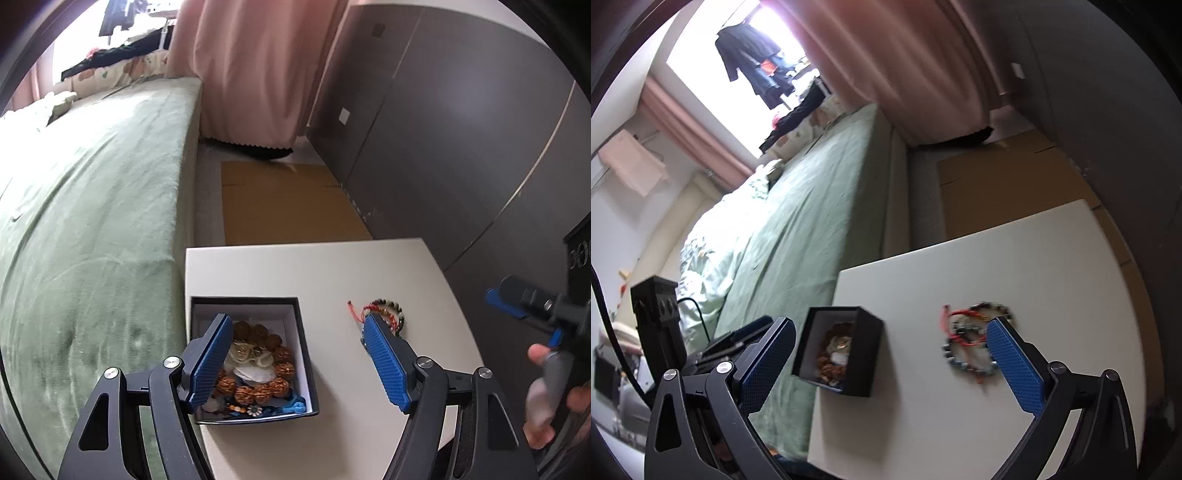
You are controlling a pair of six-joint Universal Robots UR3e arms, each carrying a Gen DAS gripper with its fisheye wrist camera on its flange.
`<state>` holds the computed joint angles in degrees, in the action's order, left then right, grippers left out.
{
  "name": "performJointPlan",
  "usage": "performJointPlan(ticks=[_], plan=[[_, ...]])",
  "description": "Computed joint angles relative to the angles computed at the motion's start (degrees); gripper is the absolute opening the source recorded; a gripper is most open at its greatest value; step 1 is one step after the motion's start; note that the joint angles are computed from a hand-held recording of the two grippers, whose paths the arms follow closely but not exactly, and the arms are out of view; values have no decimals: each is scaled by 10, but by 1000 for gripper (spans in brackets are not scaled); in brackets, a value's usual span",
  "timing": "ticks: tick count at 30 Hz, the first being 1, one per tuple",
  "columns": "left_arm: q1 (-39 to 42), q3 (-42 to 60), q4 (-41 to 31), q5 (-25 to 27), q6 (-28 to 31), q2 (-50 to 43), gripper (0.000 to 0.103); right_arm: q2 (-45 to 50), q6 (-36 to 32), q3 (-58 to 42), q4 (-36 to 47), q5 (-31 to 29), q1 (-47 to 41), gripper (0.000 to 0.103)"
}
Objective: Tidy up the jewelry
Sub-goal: 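Grasp the red string bracelet by its cord with the left gripper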
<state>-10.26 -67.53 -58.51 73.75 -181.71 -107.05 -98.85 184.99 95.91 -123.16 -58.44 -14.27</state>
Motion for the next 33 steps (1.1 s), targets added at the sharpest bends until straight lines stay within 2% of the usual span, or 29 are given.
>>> performJointPlan(ticks=[9,11,14,18,23,27,33], plan=[[-37,76,-27,1,-26,-66,73,-28,-24,37,54,23,-75,100],[-44,104,-34,-5,-37,-90,70,-28,-28,46,58,33,-87,96],[-59,157,-58,2,-49,-129,59,-21,-35,50,65,33,-95,86],[-75,218,-83,9,-57,-176,50,-8,-44,60,62,35,-103,78],[-98,304,-124,27,-51,-237,37,12,-52,78,39,39,-115,77],[-112,377,-161,38,-47,-290,27,44,-57,83,29,43,-127,71],[-126,486,-220,58,-43,-359,25,76,-56,84,11,51,-138,71]])
